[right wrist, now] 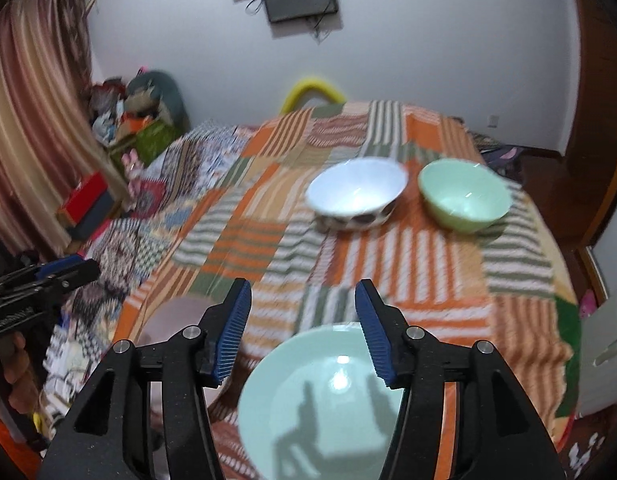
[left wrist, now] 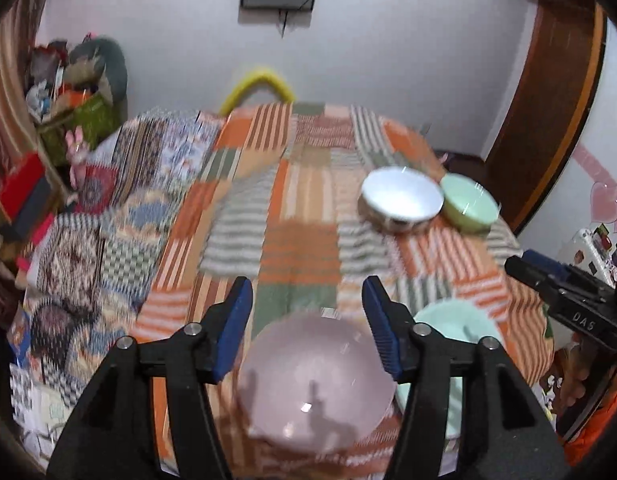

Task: Organize plates and bowls
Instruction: 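Lower the pink bowl onto the bedspread and open both grippers, then grasp the rim of the white black-dotted bowl with both grippers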

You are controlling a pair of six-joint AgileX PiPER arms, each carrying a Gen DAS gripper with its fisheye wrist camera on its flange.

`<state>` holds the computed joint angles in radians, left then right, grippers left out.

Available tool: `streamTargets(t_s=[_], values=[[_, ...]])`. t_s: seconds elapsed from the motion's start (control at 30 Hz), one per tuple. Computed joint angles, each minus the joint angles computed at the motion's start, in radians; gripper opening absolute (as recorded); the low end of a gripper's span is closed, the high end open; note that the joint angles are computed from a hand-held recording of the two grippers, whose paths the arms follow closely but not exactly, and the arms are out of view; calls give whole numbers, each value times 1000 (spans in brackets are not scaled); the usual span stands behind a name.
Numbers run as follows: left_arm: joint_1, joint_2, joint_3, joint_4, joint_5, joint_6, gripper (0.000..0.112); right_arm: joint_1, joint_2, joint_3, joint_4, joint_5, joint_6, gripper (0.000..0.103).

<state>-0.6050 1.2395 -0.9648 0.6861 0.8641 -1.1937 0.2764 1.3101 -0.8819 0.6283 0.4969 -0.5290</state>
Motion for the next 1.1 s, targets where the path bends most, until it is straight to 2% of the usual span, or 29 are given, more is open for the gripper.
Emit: streamTargets(t_s=[0.07,0.17,0.33,0.57,0.7,0.77,0.83,0.87,1.0,1.1], values=[[13,45,-59,13,-15,22,61,-33,19,-25,25,4,-22,55],[56,123,-131,7,-70,47,71,-74,61,-63,63,-5,-55,60],[172,293,-271,-144,-171,195,72,-85,148,-139,15,-35,-10,61],[267,539,-472,-299,-228,374,72,-103,330,-291,48,-20,-6,61],[297,655,-563,-345,-240,444,72,-65,461,-398,-64,-33,105,61],[323,703,-606,-423,-243,531,72,-47,520,-445,-136,-44,173,61],[347,755,-652,-499,-238,604,72,-32,577,-491,-206,-48,240,56],[355,780,-675,-517,-231,622,72,-30,607,-521,-224,-34,256,51],[366,869,-762,-520,-203,651,72,-29,688,-604,-273,14,303,38],[371,933,-834,-531,-177,676,70,-34,716,-630,-233,42,241,23]])
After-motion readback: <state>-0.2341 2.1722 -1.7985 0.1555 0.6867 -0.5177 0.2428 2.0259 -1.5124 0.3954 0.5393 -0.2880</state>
